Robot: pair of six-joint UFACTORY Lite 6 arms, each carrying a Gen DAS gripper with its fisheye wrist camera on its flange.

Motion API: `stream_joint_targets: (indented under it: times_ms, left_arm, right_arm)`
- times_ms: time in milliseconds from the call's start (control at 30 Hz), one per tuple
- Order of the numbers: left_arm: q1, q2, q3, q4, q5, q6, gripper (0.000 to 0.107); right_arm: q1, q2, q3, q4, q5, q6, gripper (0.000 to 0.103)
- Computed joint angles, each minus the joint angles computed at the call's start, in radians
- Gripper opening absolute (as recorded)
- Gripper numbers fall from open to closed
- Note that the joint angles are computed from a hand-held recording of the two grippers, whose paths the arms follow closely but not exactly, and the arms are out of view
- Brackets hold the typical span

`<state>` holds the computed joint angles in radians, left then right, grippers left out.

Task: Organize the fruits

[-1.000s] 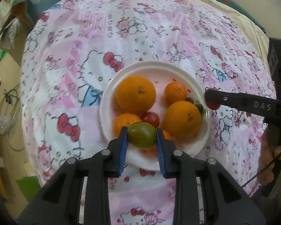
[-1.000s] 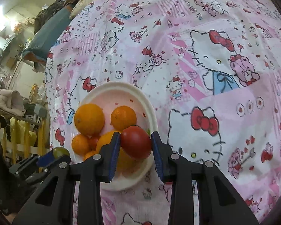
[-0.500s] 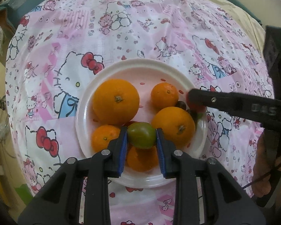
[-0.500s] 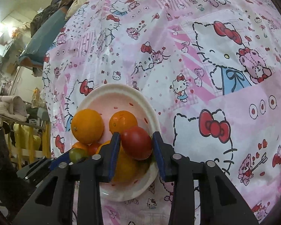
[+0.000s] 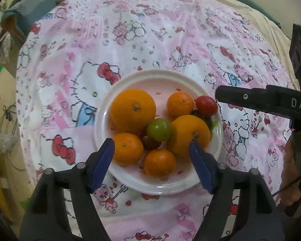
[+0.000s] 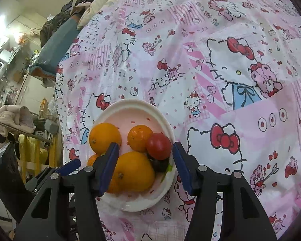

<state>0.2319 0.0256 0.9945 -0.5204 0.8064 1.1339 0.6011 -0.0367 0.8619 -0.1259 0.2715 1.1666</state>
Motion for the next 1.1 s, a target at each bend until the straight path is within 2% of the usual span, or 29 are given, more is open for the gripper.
stream_joint_targets:
  times_ms: [67, 133, 200, 300, 400, 500, 600, 667, 733, 867, 967, 1100]
  left_arm:
    - [0.026, -0.021, -0.001, -0.011, 0.006, 0.008, 0.073]
    - [0.059, -0.044, 0.001, -0.027, 0.018, 0.024, 0.073]
    - [0.101, -0.072, -0.001, -0.062, 0.033, 0.07, 0.073]
    - [0.152, -0.112, -0.01, -0.09, 0.03, 0.107, 0.073]
    - [0.209, -0.09, 0.042, -0.087, 0.124, 0.115, 0.073]
    - [0.269, -0.101, 0.063, -0.09, 0.182, 0.154, 0.073]
    - [0.329, -0.125, 0.063, -0.11, 0.218, 0.19, 0.075]
    - [0.372, -0.126, 0.073, -0.118, 0.257, 0.204, 0.086]
    - [0.42, -0.133, 0.073, -0.129, 0.287, 0.238, 0.092]
    - [0.49, -0.151, 0.063, -0.131, 0.314, 0.292, 0.093]
    - [0.54, -0.156, 0.059, -0.141, 0.336, 0.321, 0.098]
    - [0.627, -0.212, 0.009, -0.187, 0.349, 0.415, 0.099]
  right_arm:
    - [0.011, -0.015, 0.0, -0.022, 0.013, 0.025, 0.06]
    - [0.028, -0.031, 0.004, -0.058, 0.035, 0.063, 0.067]
    - [0.058, -0.055, 0.01, -0.147, 0.072, 0.155, 0.07]
    - [0.107, -0.094, 0.015, -0.262, 0.136, 0.282, 0.08]
    - [0.169, -0.157, -0.001, -0.361, 0.188, 0.41, 0.081]
    - [0.245, -0.193, -0.007, -0.449, 0.243, 0.52, 0.088]
    - [0.302, -0.189, 0.012, -0.493, 0.306, 0.569, 0.089]
    - [0.353, -0.197, 0.017, -0.543, 0.352, 0.63, 0.09]
    - [0.405, -0.223, -0.002, -0.582, 0.375, 0.708, 0.09]
    - [0.487, -0.25, -0.018, -0.637, 0.43, 0.82, 0.091]
    - [0.572, -0.254, -0.005, -0.684, 0.514, 0.901, 0.091]
    - [0.691, -0.251, 0.022, -0.723, 0.629, 0.98, 0.091]
